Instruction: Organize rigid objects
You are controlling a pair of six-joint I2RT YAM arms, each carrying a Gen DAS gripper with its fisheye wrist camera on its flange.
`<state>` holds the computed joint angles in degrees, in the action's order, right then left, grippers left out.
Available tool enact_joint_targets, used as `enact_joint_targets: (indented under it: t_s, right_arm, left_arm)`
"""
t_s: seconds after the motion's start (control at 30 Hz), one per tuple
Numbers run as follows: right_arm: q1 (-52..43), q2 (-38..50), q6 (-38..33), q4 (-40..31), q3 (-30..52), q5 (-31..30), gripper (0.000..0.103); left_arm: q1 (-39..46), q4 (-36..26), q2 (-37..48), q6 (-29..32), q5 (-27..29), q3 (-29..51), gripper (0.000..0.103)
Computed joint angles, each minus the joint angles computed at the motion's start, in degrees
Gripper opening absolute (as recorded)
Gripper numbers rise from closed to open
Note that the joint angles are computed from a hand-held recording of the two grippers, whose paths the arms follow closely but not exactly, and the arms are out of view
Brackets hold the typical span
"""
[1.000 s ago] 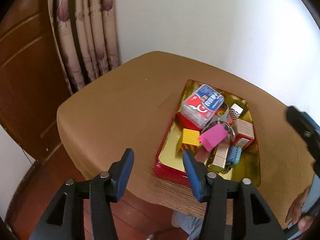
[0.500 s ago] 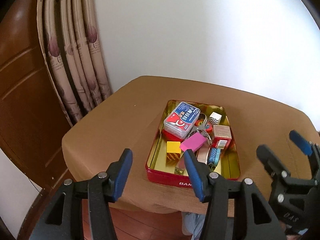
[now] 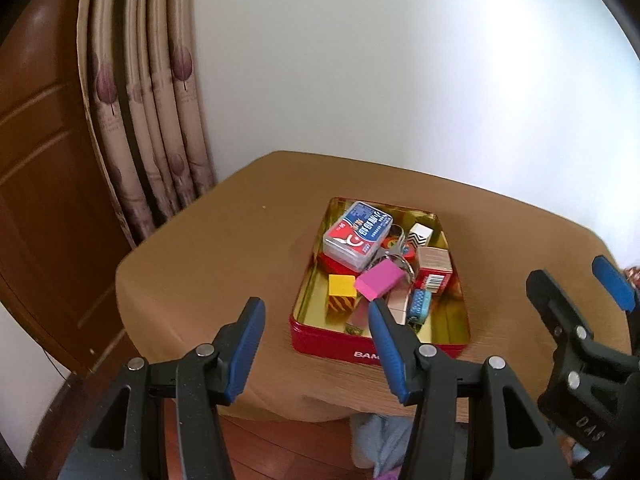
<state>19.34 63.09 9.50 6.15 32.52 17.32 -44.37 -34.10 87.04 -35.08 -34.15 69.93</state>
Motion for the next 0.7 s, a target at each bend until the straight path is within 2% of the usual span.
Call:
enact_joint_targets:
  t_s: [0.17, 0.7]
  right_arm:
    - [2.1, -1.3, -0.1, -1.1, 0.0, 1.9, 0.103]
    - [2.1, -1.6, 0.4, -1.4, -0.2, 0.9, 0.103]
  left_arm:
    - [0.1, 0.7, -1.0, -0.9, 0.9, -0.9, 0.055]
    - [-0.2, 0.6, -0.7, -0.9, 0.0, -0.7, 0.057]
